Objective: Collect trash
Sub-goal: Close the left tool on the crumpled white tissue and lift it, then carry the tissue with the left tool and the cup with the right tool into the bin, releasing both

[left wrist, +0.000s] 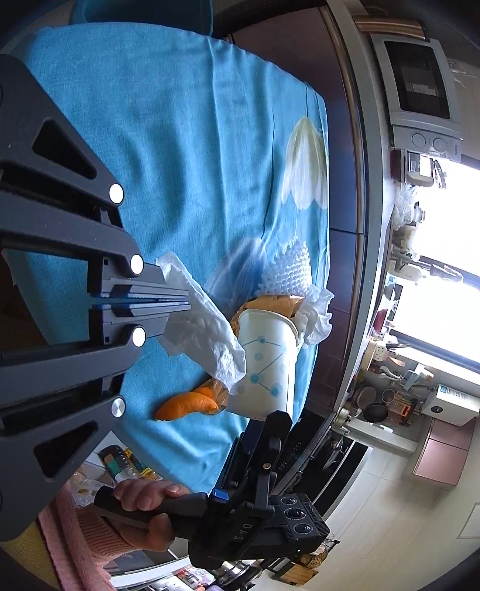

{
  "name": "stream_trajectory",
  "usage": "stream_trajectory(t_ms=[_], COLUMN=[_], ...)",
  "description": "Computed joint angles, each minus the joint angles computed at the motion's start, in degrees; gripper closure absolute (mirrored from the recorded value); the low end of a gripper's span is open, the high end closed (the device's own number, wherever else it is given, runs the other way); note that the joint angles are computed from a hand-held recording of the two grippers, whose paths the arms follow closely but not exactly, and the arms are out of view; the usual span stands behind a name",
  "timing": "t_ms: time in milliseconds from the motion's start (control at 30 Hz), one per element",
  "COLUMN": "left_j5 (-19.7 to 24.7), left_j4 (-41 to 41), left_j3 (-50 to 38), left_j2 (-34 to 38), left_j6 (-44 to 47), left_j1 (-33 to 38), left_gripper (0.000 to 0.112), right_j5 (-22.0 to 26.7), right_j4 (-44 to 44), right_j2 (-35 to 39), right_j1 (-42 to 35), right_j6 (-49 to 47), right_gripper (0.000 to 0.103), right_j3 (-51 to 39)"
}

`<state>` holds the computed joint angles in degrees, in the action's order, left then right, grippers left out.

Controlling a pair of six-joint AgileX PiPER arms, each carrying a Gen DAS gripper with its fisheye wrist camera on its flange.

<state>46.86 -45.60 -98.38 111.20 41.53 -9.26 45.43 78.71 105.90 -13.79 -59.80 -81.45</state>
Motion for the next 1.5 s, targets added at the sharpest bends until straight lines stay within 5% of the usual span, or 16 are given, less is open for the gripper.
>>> stream_trajectory(t_ms=[367,500,900,1000,1133,1200,1500], left_j5=[-1.8,-2.7,-7.2,-6.3,-3.6,-4.0,-6.7], left_j4=[-0.3,0.8,16.2,18.2,15.6,13.9,8.2], left_j3=[3.9,4.8,0.2,-1.9,-4.2,-3.5,2.8], left_j2=[-3.4,-3.1,1.9,3.8,6.0,5.7,-0.5], left_j6=[1.6,1.9,-12.8,-14.8,-14.5,-13.2,-7.2], left_j1=[4.0,3.6,0.6,0.2,1.4,2.1,5.4], left_gripper=[0.110,0.074,0.060,0.066,0.096,0.102,0.103], right_j5=[1.0,1.2,1.3,1.3,1.6,1.8,3.3], right_j4=[-1.6,-2.8,-3.8,-4.4,-5.3,-5.7,-7.7], right_j2=[2.8,3.5,5.8,6.5,7.6,8.2,11.5], right_j1=[3.6,4.1,5.7,6.3,6.8,7.2,9.9], right_j6=[1.9,3.3,4.4,5.0,6.0,6.5,9.5], right_gripper=[0.047,0.047,0.047,0.047,0.047,0.047,0.047], right_j3=[-3.6,-4.2,-5.4,-6.5,-8.6,-9.7,-17.3])
